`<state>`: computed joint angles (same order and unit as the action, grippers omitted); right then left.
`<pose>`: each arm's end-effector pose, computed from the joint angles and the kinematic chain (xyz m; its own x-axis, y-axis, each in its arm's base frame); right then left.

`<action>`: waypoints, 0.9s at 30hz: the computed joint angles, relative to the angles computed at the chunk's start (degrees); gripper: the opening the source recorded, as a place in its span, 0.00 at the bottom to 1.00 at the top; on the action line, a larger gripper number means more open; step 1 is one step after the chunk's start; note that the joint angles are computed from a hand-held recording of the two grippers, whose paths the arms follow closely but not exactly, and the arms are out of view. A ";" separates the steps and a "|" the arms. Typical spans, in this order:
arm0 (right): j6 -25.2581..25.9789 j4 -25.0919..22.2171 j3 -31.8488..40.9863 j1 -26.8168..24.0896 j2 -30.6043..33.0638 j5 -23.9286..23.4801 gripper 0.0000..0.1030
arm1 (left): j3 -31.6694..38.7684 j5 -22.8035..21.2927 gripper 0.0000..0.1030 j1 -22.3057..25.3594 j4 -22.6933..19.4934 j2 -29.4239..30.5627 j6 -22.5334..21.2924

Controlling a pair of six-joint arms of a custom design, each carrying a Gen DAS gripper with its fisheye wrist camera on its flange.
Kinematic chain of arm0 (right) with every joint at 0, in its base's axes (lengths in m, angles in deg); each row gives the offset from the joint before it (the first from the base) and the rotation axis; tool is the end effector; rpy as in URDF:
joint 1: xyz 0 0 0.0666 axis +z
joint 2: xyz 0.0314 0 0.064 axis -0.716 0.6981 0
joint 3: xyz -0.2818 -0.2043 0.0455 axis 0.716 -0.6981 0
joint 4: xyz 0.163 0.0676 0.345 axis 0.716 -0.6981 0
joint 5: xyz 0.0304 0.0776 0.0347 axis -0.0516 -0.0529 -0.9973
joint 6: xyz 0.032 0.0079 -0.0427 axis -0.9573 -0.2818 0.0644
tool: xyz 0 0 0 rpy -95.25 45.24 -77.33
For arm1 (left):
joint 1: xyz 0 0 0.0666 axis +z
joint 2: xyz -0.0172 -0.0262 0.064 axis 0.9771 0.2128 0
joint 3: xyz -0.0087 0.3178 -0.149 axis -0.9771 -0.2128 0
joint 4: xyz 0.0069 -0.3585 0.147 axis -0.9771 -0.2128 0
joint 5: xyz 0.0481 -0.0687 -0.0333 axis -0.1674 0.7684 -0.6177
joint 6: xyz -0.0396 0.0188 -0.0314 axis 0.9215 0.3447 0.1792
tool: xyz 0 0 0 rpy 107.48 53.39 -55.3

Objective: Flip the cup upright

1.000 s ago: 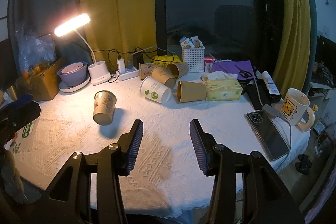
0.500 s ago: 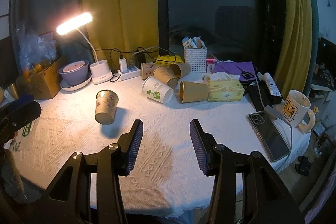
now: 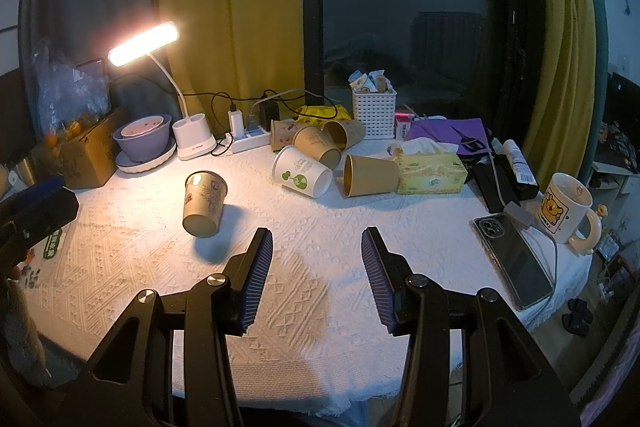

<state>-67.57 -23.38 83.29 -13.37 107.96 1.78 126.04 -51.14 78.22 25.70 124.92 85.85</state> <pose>0.4545 0.2657 0.6058 -0.6868 -0.0064 -0.7268 0.1083 0.9879 -0.1110 0.5236 -0.0112 0.5808 -0.4193 0.0054 -0.9079 0.3890 0.9046 -0.1742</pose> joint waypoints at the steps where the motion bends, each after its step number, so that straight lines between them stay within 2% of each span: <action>1: -0.01 -0.05 0.08 -0.03 0.04 -0.06 0.48 | 0.09 0.08 0.88 0.03 -0.02 0.06 0.00; 19: -0.12 -0.61 0.92 0.17 0.54 -0.14 0.48 | 0.12 -0.08 0.88 -0.05 -0.02 -0.05 0.18; 27: 0.55 -0.36 0.91 -0.62 1.47 -1.67 0.48 | 1.81 -0.69 0.88 -0.22 -1.70 1.96 -0.64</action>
